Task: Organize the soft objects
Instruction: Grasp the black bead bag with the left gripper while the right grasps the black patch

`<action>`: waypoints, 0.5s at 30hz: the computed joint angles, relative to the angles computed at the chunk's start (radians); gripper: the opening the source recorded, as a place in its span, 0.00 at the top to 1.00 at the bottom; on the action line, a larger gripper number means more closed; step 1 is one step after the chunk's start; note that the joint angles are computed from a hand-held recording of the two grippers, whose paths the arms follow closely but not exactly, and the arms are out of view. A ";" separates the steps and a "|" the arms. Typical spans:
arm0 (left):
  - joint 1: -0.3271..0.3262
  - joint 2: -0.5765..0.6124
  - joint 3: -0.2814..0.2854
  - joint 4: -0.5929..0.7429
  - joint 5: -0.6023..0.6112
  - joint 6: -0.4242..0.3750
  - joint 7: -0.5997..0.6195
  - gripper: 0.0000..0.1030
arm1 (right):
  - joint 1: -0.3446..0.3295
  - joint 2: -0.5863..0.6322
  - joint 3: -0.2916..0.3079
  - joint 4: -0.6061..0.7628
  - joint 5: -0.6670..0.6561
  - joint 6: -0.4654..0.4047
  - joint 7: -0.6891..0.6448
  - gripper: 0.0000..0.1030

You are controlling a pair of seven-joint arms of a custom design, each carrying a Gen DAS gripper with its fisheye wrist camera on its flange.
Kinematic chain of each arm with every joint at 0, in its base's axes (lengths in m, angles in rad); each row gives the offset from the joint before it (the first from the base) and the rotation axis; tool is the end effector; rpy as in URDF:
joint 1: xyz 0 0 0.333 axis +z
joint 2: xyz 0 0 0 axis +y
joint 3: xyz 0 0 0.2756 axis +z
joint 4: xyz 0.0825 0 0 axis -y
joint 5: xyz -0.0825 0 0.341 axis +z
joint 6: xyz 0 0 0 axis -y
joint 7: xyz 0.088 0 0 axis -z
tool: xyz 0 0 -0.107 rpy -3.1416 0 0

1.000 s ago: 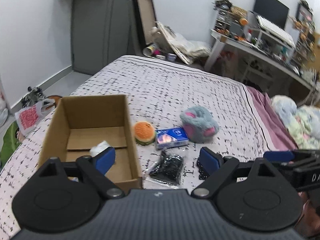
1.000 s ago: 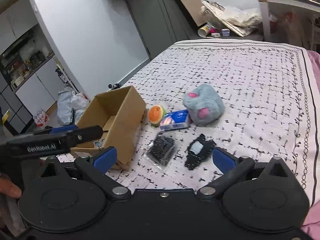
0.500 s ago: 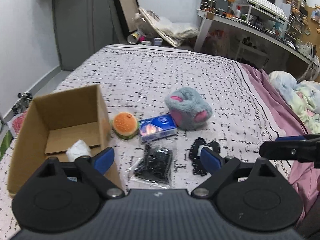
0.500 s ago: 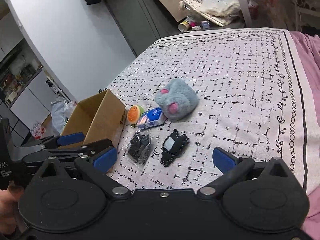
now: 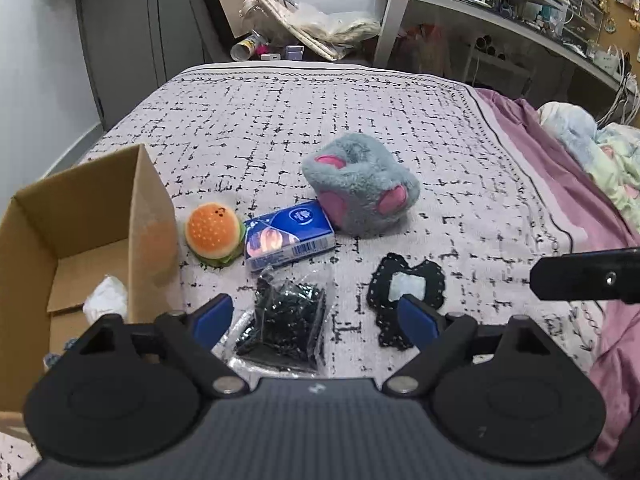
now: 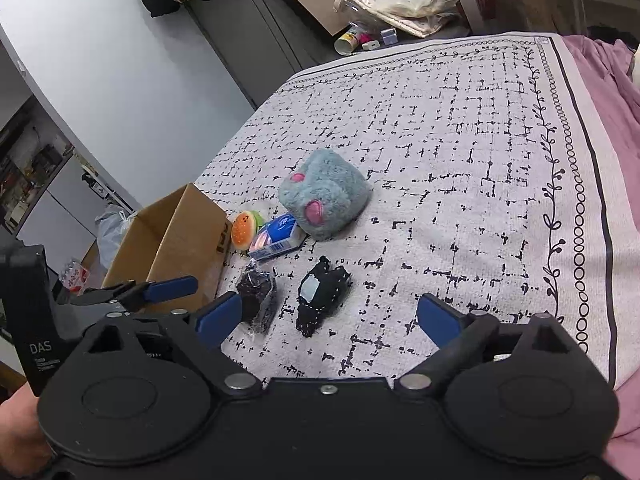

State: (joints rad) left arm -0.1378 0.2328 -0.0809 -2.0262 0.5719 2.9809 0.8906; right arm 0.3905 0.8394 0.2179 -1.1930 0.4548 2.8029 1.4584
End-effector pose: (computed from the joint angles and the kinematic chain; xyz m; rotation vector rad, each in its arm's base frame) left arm 0.5677 -0.1623 0.3997 -1.7472 1.8571 -0.7630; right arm 0.6468 0.3551 0.3629 -1.7682 1.4296 -0.0160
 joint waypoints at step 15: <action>-0.081 0.057 0.049 0.114 0.236 -0.121 -0.184 0.41 | 0.018 0.152 -0.015 0.242 -0.028 -0.100 0.043 0.15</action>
